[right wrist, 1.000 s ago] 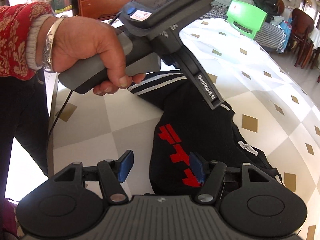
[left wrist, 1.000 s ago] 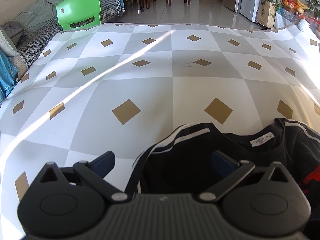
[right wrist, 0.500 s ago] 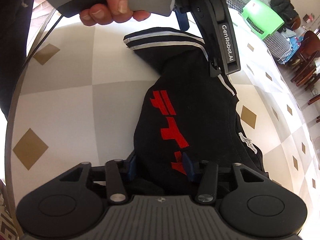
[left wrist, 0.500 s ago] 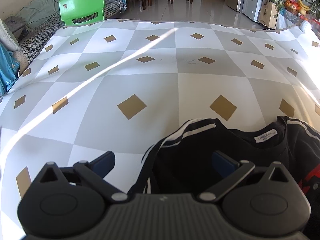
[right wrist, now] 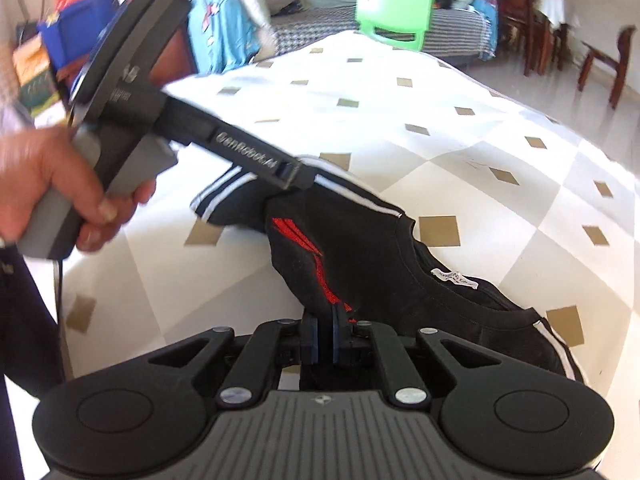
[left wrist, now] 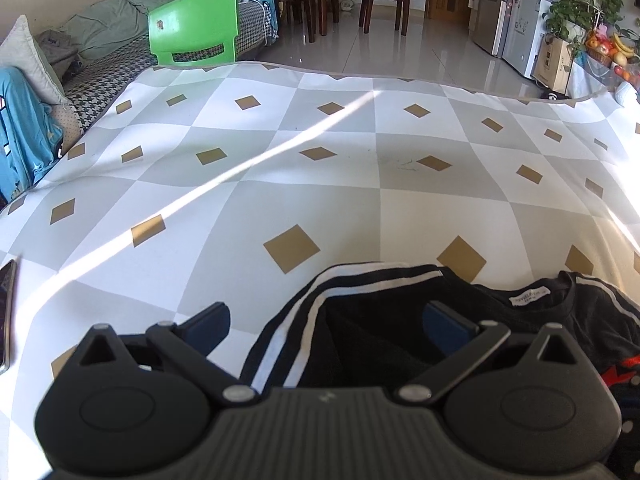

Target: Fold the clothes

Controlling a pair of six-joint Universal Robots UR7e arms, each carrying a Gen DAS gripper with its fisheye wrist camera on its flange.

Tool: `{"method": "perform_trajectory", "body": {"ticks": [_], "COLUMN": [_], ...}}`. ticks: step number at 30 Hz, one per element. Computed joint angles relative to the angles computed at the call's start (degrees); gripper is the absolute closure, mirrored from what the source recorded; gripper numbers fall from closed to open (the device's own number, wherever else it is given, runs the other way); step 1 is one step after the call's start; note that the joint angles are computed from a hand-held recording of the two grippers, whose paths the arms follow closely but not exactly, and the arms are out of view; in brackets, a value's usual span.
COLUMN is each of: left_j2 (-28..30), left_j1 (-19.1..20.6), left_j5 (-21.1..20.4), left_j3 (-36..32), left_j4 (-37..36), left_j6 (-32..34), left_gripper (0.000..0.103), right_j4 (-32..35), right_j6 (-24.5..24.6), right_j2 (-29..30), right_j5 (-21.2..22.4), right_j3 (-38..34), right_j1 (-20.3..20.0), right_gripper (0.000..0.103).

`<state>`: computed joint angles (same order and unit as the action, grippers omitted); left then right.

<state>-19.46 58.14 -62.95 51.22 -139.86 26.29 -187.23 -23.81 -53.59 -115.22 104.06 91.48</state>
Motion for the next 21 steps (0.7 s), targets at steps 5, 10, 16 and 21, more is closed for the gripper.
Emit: {"method": "perform_trajectory", "body": {"ticks": [5,10,16,21], "left_j2": [0.1,0.2,0.1,-0.7], "left_j1": [0.0,0.1,-0.3,-0.8], "left_j5": [-3.6,-6.4,-9.0,-12.2], "left_j3": [-3.0,-4.1,-3.0,-0.3], "left_j4": [-1.3,-1.1,3.6,7.7], "left_j6": [-5.4,-8.8,-8.8,-6.9], "left_gripper": [0.0,0.0,0.0,0.0], "right_j4": [-3.2,-8.1,-6.3,-3.7], "right_j6": [11.8,21.0,21.5,17.0], "right_j2": [-4.9,-6.8,-4.5,-2.5], "right_j5": [10.1,10.7,-8.5,-17.7], "right_j3": [2.6,4.0,0.8,-1.0], "right_j1": [-2.3,-4.2,-3.0,-2.2], "right_gripper": [0.096,0.096,0.091,0.073]}}
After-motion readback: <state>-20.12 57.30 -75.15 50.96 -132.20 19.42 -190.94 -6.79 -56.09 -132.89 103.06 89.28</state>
